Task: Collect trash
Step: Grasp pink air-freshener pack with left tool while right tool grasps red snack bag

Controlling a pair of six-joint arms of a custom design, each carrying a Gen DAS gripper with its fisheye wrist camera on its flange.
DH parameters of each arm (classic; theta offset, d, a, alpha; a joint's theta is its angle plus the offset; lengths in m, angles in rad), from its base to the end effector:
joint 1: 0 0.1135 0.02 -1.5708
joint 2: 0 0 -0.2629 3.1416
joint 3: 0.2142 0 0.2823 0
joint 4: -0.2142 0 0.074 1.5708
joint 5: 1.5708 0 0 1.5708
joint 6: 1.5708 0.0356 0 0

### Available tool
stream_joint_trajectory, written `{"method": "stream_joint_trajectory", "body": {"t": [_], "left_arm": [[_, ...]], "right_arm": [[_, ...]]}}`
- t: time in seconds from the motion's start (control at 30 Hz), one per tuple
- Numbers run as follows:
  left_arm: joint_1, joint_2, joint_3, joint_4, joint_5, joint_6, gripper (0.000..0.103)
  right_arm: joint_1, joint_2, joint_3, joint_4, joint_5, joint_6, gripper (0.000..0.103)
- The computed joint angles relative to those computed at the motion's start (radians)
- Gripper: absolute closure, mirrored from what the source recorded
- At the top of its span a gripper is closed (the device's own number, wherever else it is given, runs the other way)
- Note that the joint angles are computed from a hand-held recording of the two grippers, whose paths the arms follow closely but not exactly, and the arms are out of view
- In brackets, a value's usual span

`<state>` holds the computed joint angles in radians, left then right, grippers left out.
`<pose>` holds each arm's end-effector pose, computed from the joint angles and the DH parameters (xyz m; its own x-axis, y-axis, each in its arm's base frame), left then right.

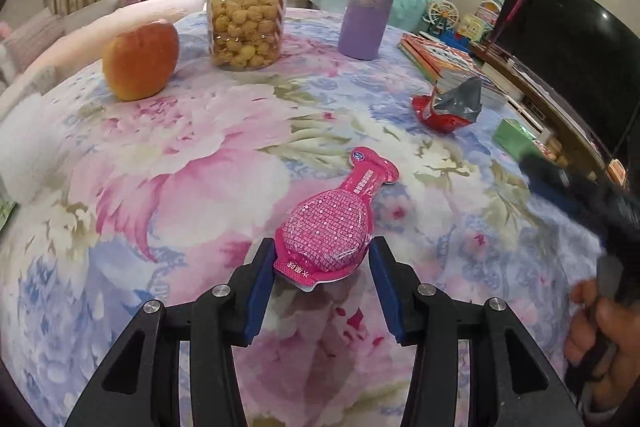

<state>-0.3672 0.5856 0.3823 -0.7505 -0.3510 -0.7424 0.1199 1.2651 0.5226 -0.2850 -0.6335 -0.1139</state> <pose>0.1400 -0.0408 0.1743 -0.6633 -0.4250 -0.6159 -0.4030 0.8964 -0.1845 0.2336 0.0494 0.1340 -0.7989 -0.1885 -0.5712 -0.4942 0.7470 0.4447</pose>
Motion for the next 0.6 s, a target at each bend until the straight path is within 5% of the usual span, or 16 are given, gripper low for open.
{"method": "stream_joint_trajectory", "body": {"t": [0.23, 0.3, 0.33, 0.37, 0.6], "left_arm": [[0.028, 0.033, -0.003, 0.041, 0.03, 0.033, 0.055], [0.062, 0.02, -0.013, 0.057, 0.063, 0.058, 0.05], [0.063, 0.019, -0.013, 0.056, 0.062, 0.057, 0.045], [0.059, 0.016, -0.013, 0.051, 0.052, 0.051, 0.043], [0.061, 0.042, -0.005, 0.052, 0.041, 0.039, 0.041]], "right_arm": [[0.136, 0.178, 0.082, 0.228, 0.117, 0.176, 0.041], [0.157, 0.255, 0.123, 0.249, 0.138, 0.191, 0.065], [0.162, 0.296, 0.153, 0.237, 0.143, 0.187, 0.093], [0.168, 0.325, 0.175, 0.222, 0.147, 0.188, 0.102], [0.099, 0.213, 0.099, 0.165, 0.077, 0.105, 0.102]]}}
